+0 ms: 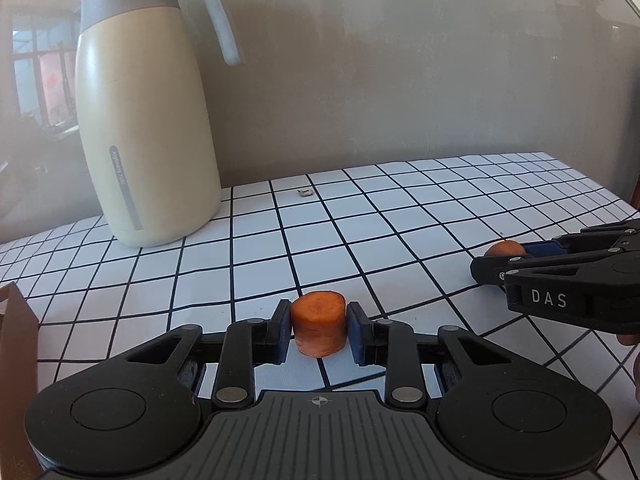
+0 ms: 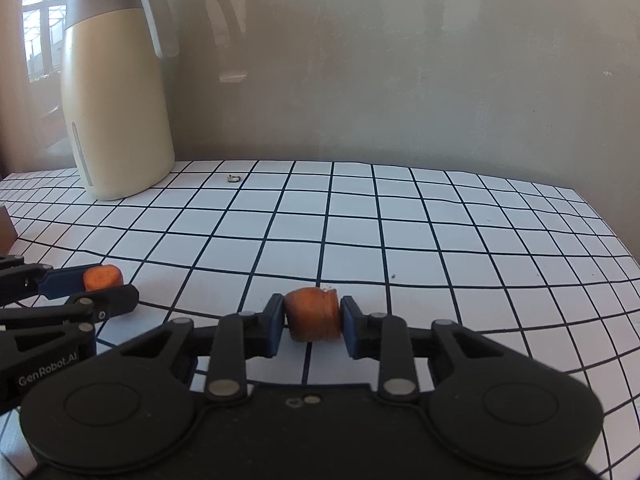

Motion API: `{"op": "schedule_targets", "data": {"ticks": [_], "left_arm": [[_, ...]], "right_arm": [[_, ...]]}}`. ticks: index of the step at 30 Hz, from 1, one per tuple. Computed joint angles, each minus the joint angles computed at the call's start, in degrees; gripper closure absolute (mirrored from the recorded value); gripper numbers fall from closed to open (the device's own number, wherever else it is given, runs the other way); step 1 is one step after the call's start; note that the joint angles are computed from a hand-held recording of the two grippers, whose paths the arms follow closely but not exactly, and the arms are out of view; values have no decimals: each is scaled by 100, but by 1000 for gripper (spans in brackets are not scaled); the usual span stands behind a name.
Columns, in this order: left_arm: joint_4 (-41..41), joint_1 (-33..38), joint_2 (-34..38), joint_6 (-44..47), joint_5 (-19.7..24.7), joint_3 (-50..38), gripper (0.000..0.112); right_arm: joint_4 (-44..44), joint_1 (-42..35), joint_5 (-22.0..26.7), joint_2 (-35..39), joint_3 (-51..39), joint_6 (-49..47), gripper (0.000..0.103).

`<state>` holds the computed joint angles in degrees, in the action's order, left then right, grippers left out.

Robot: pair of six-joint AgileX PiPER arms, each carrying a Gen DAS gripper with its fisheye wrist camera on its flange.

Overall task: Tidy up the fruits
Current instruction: 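Lift and carry both carrot pieces with both grippers over the tray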

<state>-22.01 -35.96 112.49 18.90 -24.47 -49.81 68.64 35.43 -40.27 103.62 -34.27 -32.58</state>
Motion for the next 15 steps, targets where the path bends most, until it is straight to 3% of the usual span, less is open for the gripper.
{"op": "schedule_targets", "data": {"ticks": [15], "left_arm": [[100, -185, -1662, -159, -679, 1976, 83]], "right_arm": [[1366, 1481, -723, -540, 389, -332, 82]]}}
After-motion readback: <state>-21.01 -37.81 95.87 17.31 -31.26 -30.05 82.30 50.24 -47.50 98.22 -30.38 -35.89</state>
